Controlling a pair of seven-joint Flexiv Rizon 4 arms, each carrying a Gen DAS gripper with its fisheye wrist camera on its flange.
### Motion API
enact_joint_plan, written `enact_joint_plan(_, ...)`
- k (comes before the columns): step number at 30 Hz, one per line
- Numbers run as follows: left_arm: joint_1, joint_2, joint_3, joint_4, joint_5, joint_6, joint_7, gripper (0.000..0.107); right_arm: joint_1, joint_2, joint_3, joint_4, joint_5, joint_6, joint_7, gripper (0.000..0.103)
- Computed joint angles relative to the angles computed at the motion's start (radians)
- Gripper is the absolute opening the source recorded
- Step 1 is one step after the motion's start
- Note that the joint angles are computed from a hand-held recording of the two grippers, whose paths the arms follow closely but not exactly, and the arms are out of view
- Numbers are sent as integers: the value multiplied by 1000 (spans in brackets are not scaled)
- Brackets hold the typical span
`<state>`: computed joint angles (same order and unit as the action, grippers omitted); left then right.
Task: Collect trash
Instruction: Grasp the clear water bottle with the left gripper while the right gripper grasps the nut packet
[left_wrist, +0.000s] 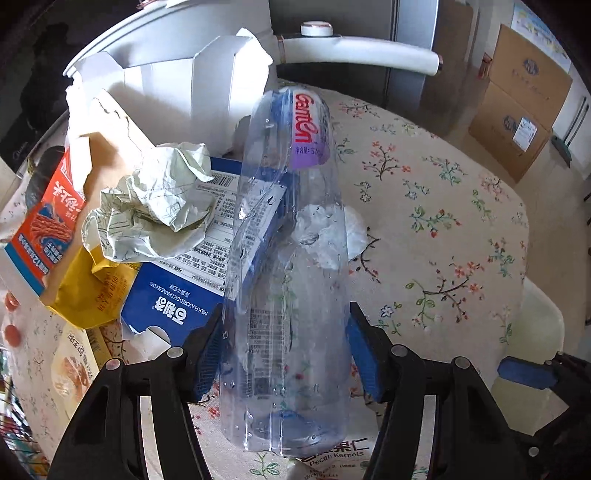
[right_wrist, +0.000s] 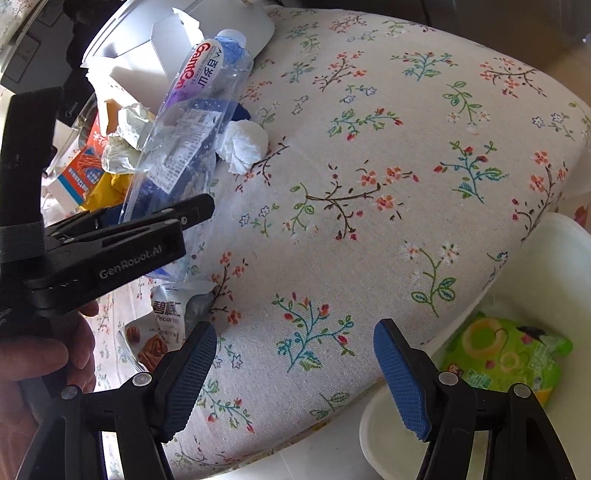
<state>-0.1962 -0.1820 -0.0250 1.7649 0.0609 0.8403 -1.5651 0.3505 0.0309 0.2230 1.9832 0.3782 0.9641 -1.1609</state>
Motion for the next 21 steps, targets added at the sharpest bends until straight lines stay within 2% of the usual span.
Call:
enact_joint_plan(9,35,62,-24,110,-291,123,62,63,4,12,0,-1,32,7,-45,75)
enact_joint_plan(14,40,97,-34,165,-467,193,122,63,21,14,5,-13,80,14,-135,75)
enact_joint_plan(18,25,140,-36,211,-555,260,184,63,39,11,13,-30,124,11,-221,75)
enact_joint_plan(21,14,178,-29,241,-627,255,236,63,54,1,24,-38,126,14,-251,75)
